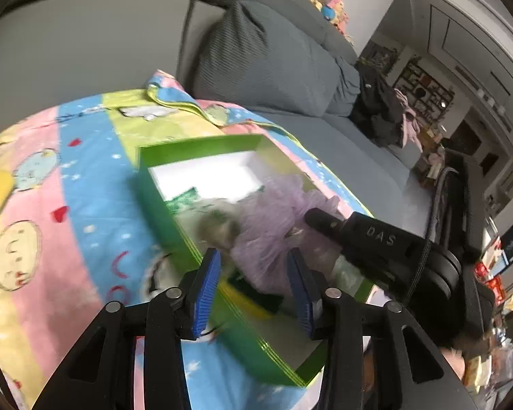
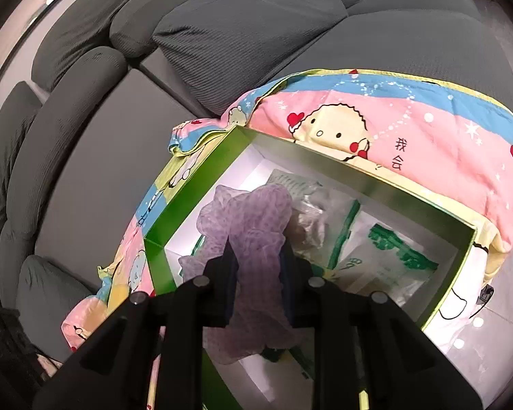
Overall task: Organize objects
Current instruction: 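Lower the puff into the green box and open the right gripper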
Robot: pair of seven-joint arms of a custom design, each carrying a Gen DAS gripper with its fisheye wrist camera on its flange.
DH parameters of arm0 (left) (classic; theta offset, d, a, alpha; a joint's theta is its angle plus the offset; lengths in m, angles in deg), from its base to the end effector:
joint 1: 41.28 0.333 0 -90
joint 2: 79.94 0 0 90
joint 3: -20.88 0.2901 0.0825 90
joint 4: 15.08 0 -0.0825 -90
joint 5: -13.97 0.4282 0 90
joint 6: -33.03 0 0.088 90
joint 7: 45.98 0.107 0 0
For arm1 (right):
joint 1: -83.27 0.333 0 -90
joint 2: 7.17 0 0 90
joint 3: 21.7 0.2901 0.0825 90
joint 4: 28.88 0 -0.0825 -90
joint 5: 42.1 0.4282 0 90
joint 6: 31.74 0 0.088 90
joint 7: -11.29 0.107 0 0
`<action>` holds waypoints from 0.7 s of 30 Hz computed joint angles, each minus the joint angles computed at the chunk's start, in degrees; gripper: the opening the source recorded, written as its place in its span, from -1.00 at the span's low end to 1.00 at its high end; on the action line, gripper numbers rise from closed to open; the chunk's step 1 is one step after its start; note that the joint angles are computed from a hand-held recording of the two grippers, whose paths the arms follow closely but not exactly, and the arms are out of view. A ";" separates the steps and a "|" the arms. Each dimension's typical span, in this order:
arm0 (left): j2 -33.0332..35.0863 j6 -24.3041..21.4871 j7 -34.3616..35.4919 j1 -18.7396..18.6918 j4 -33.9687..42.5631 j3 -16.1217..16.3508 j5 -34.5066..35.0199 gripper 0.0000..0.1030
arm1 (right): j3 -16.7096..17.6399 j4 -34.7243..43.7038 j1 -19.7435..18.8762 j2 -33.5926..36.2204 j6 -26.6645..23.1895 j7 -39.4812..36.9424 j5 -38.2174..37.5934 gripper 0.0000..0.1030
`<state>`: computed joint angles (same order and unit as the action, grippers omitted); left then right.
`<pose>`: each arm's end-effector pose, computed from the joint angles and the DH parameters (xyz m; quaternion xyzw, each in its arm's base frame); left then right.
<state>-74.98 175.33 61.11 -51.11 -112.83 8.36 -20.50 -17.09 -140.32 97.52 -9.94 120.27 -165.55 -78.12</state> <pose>0.6303 -0.2511 0.5754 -0.5294 0.7408 -0.4127 0.0268 0.5966 0.2217 0.5453 -0.3196 0.8477 -0.1660 0.3896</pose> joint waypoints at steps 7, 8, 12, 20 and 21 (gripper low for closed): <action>-6.93 7.33 -1.98 1.92 -10.19 2.59 -5.21 0.42 | 0.04 2.42 0.89 1.91 -0.04 -1.71 0.97 -0.23; -6.98 7.82 -3.69 2.25 -10.70 3.00 -4.61 0.42 | 0.15 3.01 1.12 2.08 -0.94 -0.90 -0.34 -0.20; -6.95 6.71 -3.81 3.59 -11.98 4.74 -12.65 0.42 | 0.55 5.85 2.45 3.17 -4.86 0.78 -4.92 -0.13; -8.18 8.63 -8.06 5.48 -13.61 5.43 -11.33 0.42 | 0.43 10.14 4.93 5.28 -10.45 0.44 -7.29 0.38; -8.53 8.58 -7.82 5.55 -13.96 5.56 -11.46 0.42 | 0.36 10.35 5.21 5.28 -10.73 1.09 -8.72 0.55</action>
